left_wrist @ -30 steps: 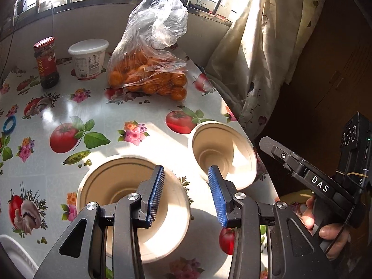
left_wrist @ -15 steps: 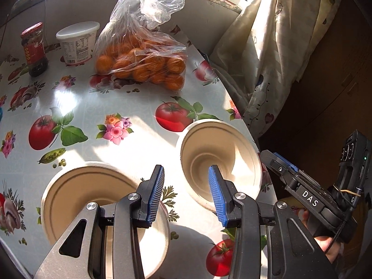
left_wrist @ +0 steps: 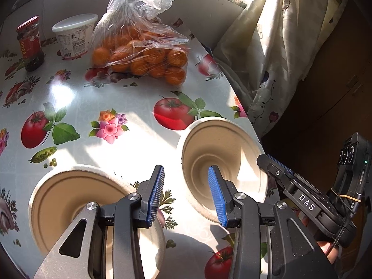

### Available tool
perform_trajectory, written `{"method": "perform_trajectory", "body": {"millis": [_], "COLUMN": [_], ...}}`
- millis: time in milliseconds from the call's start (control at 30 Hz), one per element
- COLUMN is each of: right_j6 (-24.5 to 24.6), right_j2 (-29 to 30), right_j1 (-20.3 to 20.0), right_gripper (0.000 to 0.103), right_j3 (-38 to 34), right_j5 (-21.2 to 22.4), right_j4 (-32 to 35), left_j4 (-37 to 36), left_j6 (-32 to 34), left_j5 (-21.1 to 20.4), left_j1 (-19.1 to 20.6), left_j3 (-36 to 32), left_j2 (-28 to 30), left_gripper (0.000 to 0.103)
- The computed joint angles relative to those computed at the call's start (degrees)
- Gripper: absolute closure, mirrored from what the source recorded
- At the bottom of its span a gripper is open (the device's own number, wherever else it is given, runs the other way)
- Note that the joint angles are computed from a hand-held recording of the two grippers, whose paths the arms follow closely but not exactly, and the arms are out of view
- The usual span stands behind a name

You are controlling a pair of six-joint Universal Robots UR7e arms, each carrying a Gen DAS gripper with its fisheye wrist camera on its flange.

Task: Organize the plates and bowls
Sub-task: 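Lower the held nested bowls into the remaining tan bowl with the right tool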

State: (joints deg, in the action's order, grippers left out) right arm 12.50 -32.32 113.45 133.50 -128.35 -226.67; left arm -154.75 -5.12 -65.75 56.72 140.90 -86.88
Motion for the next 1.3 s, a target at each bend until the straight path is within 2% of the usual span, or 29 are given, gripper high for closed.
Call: {"method": "perform_trajectory", "body": {"millis": [267, 400, 567, 900, 1300], "right_j6": [0.4, 0.8, 1.0, 1.7, 3.4], "right_j2": [0.0, -0.1, -0.1, -0.2, -0.8], "right_j1": [-0.5, -0.7, -0.2, 0.1, 2.5], "right_gripper": [0.093, 0.093, 0.093, 0.093, 0.093], "right_j3": [0.0, 0.3, 0.0, 0.5, 1.3], "right_j5": [0.9, 1.8, 1.1, 0.4, -1.0], "right_j4": [0.7, 0.2, 1.0, 0.6, 0.0], "left_j4": [0.4, 1.5, 0.3, -1.1, -0.2], "left_j6": [0.0, -0.5, 0.0, -0.1, -0.8], "left_j5": [-1.2, -4.8, -3.9, -2.4, -3.1], "left_j1": [0.6, 2.3, 1.9, 2.2, 1.2], "left_j3": [-0.6, -1.6, -1.0, -1.1, -0.1], "left_j2": [1.2, 1.9, 2.5, 3.2, 0.1], "left_gripper": [0.062, 0.063, 0.067, 0.089, 0.091]}}
